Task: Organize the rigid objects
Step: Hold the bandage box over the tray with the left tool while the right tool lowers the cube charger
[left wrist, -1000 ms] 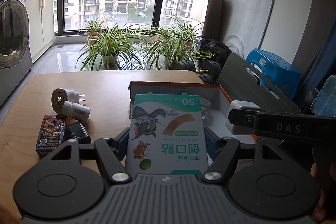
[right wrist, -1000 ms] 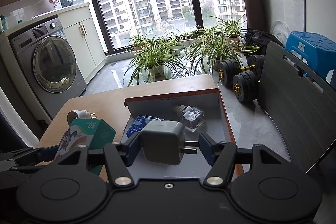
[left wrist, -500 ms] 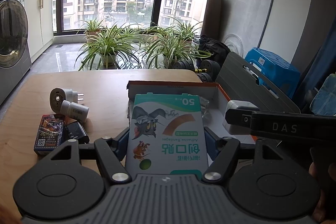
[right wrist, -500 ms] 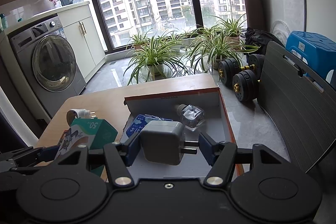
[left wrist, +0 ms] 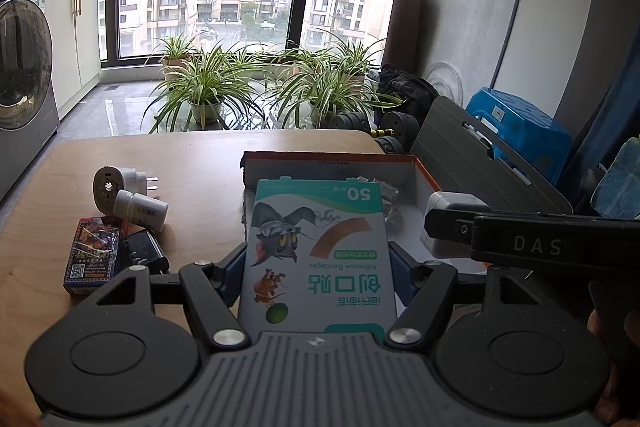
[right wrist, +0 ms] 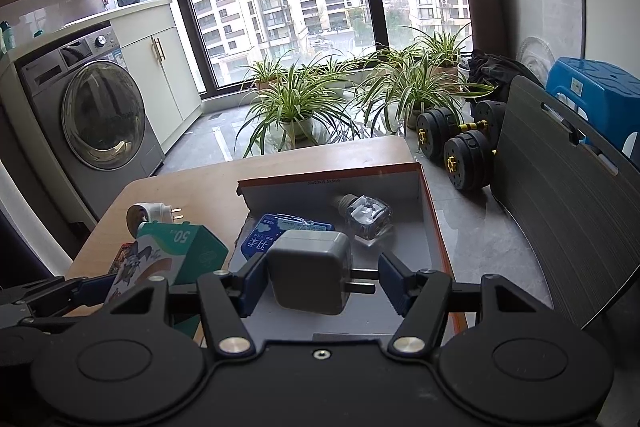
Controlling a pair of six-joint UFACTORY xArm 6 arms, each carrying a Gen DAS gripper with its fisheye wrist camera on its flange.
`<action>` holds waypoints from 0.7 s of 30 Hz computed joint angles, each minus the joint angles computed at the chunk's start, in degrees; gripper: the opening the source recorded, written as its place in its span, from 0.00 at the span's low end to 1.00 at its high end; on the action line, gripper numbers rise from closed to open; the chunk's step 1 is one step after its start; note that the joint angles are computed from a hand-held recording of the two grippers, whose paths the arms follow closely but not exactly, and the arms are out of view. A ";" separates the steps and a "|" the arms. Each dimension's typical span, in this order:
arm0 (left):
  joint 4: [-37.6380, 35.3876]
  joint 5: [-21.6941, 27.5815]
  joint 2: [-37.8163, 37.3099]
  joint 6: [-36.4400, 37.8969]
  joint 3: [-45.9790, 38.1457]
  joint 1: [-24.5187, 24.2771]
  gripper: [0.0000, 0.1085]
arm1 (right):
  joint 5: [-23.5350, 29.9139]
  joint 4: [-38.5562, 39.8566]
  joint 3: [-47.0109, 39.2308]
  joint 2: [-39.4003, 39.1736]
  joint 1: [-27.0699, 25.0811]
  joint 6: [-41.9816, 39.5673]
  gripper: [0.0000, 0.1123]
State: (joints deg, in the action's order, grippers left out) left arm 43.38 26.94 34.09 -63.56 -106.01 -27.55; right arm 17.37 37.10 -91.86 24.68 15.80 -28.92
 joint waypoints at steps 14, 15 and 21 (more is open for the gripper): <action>-0.44 0.27 0.69 0.43 -0.62 -0.37 0.66 | -0.24 -0.74 0.95 -0.09 0.21 0.37 0.65; -0.69 0.29 0.76 0.66 -0.72 -0.35 0.66 | -0.20 -0.89 1.04 -0.16 0.22 0.48 0.65; -1.32 0.06 0.90 1.29 -0.71 -0.21 0.66 | 0.46 -2.09 1.24 -0.48 0.05 1.32 0.65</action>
